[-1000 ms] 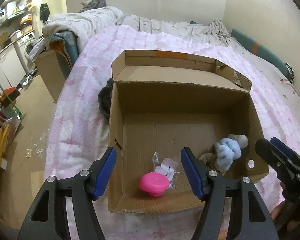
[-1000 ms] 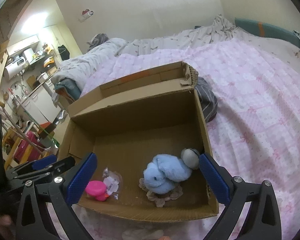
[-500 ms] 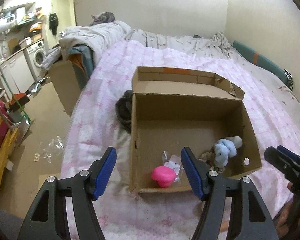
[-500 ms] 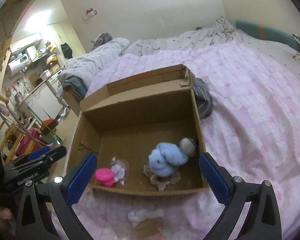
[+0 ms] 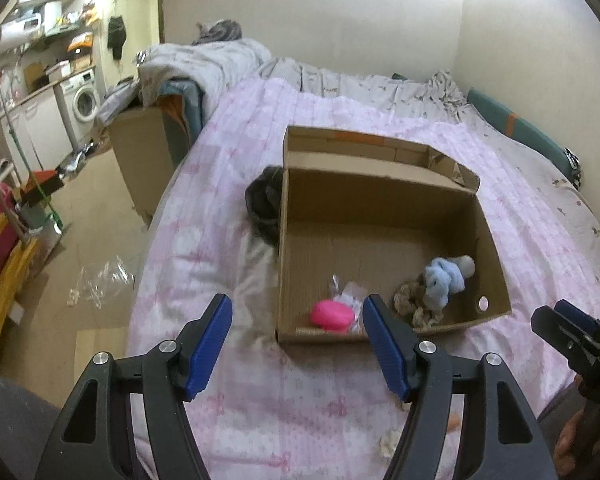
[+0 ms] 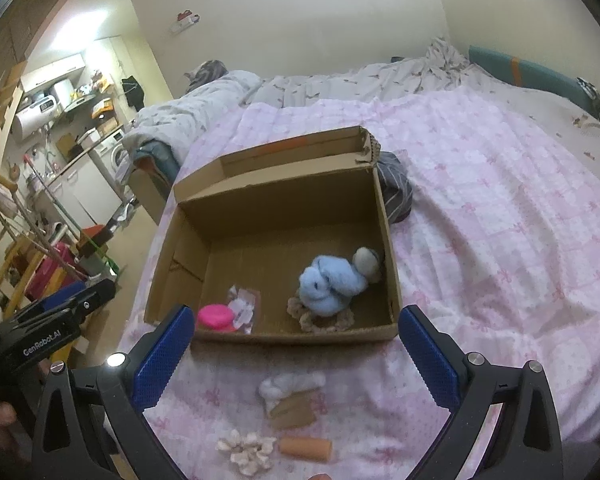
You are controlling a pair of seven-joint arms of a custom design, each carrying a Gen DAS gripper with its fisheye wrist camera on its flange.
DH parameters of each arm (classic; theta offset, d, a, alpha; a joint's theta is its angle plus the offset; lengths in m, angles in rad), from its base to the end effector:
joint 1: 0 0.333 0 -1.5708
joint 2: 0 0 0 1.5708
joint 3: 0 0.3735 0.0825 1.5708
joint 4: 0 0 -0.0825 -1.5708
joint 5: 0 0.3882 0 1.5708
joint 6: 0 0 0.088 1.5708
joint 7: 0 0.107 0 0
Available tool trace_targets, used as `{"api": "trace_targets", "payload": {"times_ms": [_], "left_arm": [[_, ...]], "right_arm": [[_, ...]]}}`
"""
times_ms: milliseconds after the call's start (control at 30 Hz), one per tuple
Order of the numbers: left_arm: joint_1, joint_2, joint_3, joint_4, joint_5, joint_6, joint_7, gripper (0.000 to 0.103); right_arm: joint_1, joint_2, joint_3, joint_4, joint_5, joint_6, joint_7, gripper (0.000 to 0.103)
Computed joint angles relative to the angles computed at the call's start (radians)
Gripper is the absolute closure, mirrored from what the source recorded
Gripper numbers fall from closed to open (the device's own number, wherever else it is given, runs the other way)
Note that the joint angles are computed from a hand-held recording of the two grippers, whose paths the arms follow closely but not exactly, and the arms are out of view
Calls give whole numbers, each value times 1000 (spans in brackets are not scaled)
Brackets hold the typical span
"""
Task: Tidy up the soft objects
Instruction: 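Move both open grippers back toward the items lying in front of the box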
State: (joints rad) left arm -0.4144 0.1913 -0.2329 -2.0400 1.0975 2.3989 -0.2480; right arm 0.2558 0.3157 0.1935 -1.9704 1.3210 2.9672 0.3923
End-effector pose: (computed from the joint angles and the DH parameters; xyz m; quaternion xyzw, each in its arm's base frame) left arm 0.4993 -0.3607 0.4261 -0.7727 0.5124 -0.2310 0.2951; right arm 0.6119 0.2104 0.4032 -0.7469 0.5232 -0.0968 0.3989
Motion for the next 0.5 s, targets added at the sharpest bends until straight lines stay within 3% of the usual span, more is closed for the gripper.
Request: {"api": "trace_targets", "payload": {"times_ms": [300,500], "left_arm": [[-7,16,-7,-8,-52,5,8,38],[-8,35,-4,0,-89,16,49,38]], "right_arm": [[11,-7,7,-33,52,30,-60,0],[16,-15,14,-36,152,46,-171,0]]}}
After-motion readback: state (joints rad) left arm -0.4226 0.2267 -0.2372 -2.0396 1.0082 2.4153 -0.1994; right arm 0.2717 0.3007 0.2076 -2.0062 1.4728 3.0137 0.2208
